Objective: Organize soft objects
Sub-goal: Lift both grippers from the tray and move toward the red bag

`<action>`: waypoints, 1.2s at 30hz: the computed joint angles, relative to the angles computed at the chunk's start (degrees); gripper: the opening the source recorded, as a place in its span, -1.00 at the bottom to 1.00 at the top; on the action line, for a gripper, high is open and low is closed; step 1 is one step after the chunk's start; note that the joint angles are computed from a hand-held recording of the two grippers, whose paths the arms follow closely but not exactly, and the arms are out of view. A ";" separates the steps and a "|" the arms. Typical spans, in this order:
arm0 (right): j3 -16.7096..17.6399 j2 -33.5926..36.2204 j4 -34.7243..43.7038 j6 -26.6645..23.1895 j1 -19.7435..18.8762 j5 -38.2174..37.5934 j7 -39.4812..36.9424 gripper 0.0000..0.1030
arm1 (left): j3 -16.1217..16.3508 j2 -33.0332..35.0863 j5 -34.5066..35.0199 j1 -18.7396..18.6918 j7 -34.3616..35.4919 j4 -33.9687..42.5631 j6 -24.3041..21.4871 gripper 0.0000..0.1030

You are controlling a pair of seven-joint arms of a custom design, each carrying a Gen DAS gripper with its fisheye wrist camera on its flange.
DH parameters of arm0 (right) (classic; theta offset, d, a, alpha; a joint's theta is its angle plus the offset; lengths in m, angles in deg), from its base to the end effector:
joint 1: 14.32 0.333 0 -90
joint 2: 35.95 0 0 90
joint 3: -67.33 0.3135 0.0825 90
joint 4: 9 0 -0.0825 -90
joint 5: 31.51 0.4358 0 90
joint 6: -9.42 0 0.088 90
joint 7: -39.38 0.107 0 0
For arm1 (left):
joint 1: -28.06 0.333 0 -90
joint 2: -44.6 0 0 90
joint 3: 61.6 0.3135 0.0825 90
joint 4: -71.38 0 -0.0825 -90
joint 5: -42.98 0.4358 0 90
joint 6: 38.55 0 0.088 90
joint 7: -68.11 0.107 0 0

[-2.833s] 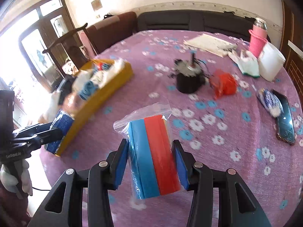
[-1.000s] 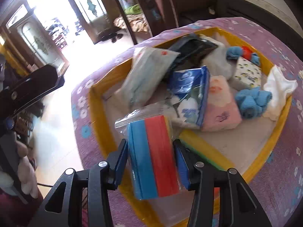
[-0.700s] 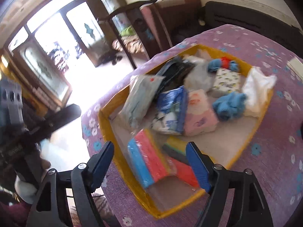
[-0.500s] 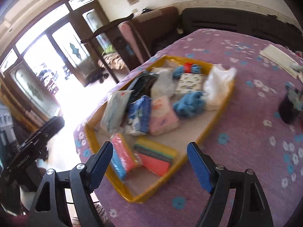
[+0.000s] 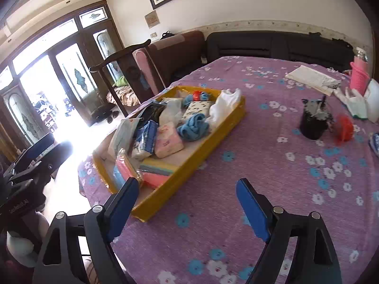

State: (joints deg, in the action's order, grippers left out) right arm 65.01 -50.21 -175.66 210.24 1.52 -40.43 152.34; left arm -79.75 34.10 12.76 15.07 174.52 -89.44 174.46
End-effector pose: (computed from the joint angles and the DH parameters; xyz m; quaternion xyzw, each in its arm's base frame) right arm 0.3988 0.1159 0.3034 -0.6460 0.6445 -0.1840 0.3654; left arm 0.4043 -0.1643 0.3386 -0.5304 0.6797 -0.3800 0.3353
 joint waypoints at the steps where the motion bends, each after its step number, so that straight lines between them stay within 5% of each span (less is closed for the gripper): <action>1: 0.69 -1.01 -0.88 0.09 -0.83 0.84 -0.75 0.74 | -1.53 0.26 -2.75 0.03 2.25 0.37 -0.02 1.00; 8: -0.30 -5.48 -5.02 0.07 -3.41 3.52 -2.96 0.76 | -3.94 1.75 -9.01 -2.05 9.84 2.65 -2.35 1.00; 13: -4.72 -6.25 -6.17 0.08 -3.79 1.98 -2.57 0.76 | -4.68 4.49 -15.06 -4.06 17.50 5.78 -3.88 1.00; 27: -16.05 -3.21 -5.96 -0.89 -7.37 -6.05 1.94 0.76 | 0.19 13.87 -26.07 -11.77 32.13 16.45 -8.48 1.00; 32: -6.80 -3.33 -5.35 -2.49 -18.38 3.10 -3.95 0.75 | 2.27 15.32 -21.93 -12.89 28.97 18.44 -15.50 1.00; 36: -5.12 -3.15 -3.68 -3.91 -23.34 9.19 -7.47 0.75 | 2.00 17.98 -14.98 -11.79 24.13 20.63 -21.32 1.00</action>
